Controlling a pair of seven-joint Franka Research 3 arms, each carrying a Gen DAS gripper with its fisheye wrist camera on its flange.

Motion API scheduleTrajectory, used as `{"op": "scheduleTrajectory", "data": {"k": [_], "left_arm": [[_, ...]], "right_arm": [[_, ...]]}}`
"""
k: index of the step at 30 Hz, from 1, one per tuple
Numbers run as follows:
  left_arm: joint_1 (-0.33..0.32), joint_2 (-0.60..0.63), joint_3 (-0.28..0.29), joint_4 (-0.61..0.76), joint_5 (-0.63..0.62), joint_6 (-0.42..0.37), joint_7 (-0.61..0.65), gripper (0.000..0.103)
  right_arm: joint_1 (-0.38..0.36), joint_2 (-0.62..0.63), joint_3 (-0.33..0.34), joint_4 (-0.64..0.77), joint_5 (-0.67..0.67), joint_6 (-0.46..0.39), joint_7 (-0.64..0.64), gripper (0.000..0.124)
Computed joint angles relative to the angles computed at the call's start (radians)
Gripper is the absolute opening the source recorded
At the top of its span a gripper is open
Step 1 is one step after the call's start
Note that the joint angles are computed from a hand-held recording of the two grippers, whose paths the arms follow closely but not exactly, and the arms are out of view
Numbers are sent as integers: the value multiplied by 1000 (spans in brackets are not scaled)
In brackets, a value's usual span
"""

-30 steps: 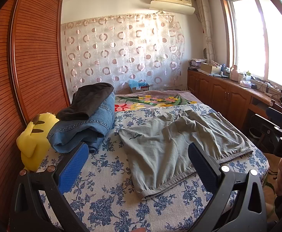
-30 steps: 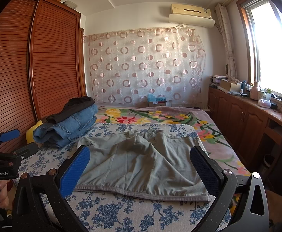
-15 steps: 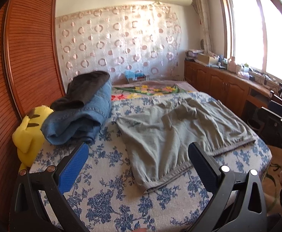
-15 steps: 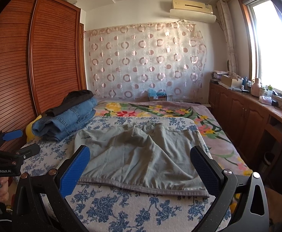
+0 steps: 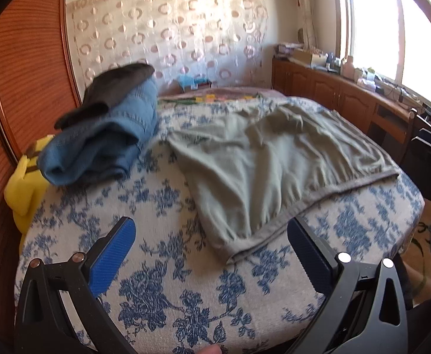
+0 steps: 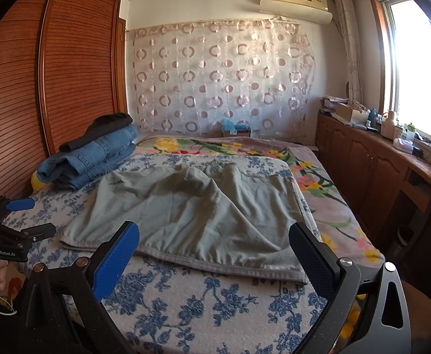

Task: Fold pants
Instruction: 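Lower both tools to the pants hem and close both grippers on it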

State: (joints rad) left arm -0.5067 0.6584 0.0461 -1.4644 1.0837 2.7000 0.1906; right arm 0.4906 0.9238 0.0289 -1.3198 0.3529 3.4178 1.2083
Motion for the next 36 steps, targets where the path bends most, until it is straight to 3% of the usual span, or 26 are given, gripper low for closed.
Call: {"op": "scheduleTrajectory", "data": {"k": [12,17,33,36], "left_arm": [[38,8,-19,-49,-107,38,95,103],[49,15,-27,-53,-154,24,145,102],[62,48,-25,-23,-258,109,253,65],[55,55,-17,-13,-271,115,268,63]], "right_arm": [[47,-88,-87,-124,57,-44,28,100],[79,-116,-136,-164,67,-65,41,92],[196,-172,-288,-257,90,-97,117,80],[212,-196,-313,-294,84,-110,133,79]]}}
